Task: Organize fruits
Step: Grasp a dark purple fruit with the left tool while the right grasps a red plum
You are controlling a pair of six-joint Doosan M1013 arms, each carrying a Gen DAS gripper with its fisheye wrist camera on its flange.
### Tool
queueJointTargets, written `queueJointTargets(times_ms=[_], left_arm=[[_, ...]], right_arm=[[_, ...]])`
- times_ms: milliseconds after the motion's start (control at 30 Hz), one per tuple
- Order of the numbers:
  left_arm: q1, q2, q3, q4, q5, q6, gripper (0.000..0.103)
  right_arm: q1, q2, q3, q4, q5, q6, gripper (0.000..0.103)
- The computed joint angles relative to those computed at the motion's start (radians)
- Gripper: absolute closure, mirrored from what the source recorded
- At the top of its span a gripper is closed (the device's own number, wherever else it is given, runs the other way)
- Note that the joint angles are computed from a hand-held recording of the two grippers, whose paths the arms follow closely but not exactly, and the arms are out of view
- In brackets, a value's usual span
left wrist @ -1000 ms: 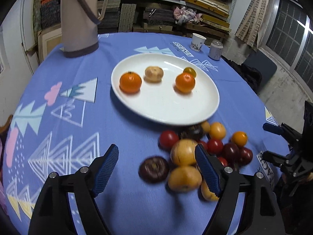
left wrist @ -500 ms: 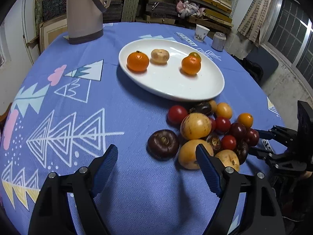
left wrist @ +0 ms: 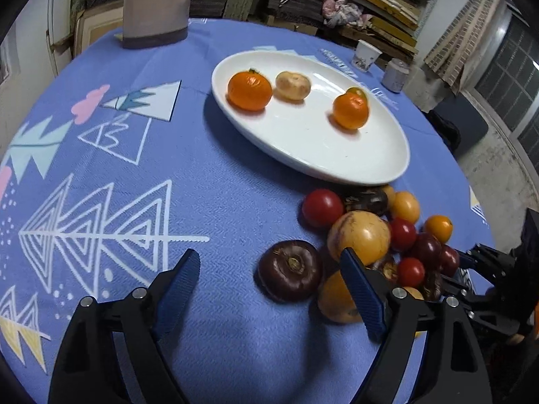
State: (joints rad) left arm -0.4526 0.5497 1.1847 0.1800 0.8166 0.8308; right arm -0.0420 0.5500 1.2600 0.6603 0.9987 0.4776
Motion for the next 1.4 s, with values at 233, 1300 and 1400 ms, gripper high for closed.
queueJointTargets(times_ms=[233, 1300, 1400], left_arm=[[0.000, 0.022, -0.037, -0.001, 0.076, 0.050, 0.019], [-0.046, 0.032, -0.033, 0.194, 0.102, 0.032, 0.057], [-0.047, 0.035, -0.038, 0.199, 0.106, 0.027, 0.060]], right_arm=[[0.002, 0.002, -0.005, -0.006, 0.006, -0.004, 0.062], [0.002, -0.021, 0.029, -0.022, -0.029, 0.027, 0.064], [0.001, -0.020, 0.028, -0.015, -0.027, 0.033, 0.064]])
